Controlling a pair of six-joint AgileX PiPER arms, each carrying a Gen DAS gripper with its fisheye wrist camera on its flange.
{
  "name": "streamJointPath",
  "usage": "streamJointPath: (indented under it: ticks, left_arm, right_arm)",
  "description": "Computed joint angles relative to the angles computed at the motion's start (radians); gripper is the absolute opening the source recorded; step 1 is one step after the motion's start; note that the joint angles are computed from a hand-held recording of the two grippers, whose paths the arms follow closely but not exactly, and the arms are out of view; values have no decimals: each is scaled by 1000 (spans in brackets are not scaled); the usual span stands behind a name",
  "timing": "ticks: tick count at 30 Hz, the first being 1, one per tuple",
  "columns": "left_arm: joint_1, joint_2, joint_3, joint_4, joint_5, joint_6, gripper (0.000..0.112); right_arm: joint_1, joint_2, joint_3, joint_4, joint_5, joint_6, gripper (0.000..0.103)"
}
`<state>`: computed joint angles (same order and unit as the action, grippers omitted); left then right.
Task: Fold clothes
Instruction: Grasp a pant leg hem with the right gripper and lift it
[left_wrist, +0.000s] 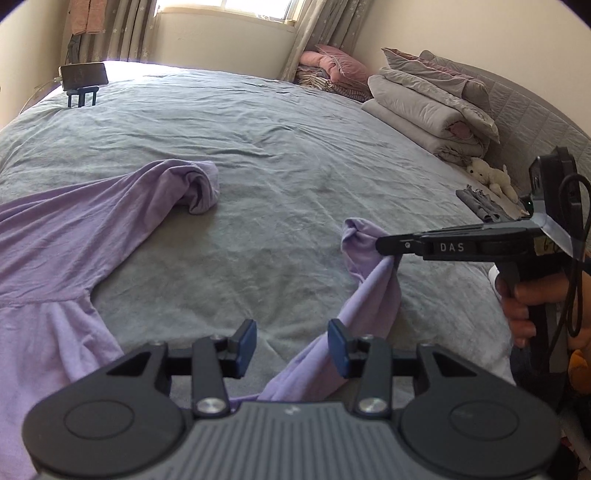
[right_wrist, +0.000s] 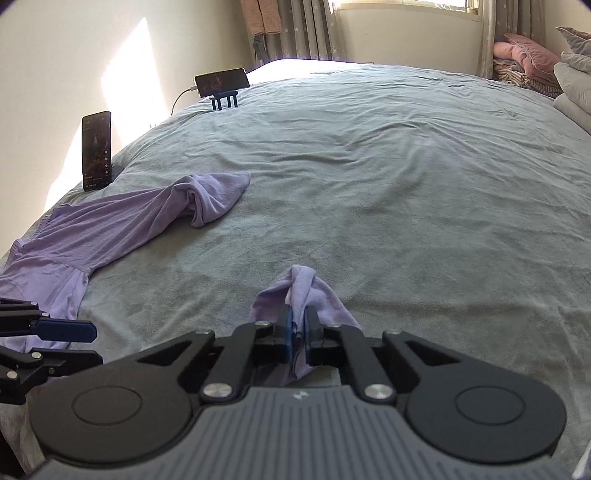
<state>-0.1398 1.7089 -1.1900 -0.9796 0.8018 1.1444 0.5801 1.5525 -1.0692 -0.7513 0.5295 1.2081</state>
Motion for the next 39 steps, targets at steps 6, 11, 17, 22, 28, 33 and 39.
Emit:
streamJointPath:
  ticks: [6, 11, 17, 22, 28, 33, 39]
  left_arm:
    - [-93, 29, -12, -4, -41, 30, 43]
    - [-138, 44, -17, 15, -69, 27, 43]
    - [-146, 24, 13, 41, -86, 49, 43]
    - [-123, 3, 33, 58, -79, 56, 43]
    - [-81, -36, 64, 45, -72, 78, 43]
    - [-27, -62, 69, 41, -53, 74, 43]
    - [77, -89, 73, 50, -33, 73, 46]
  right_arm:
    - [26, -116, 15, 19, 146, -53, 7]
    - [22, -184, 37, 51, 243, -80, 7]
    - [-5, -212, 85, 74, 296, -94, 7]
    - [-32, -263, 152, 94, 265, -72, 7]
    - [-62, -215, 87, 43, 329, -110, 6]
    - [-153, -126, 23, -13, 367, -140, 6]
    - [-194, -174, 97, 28, 218, -76, 17]
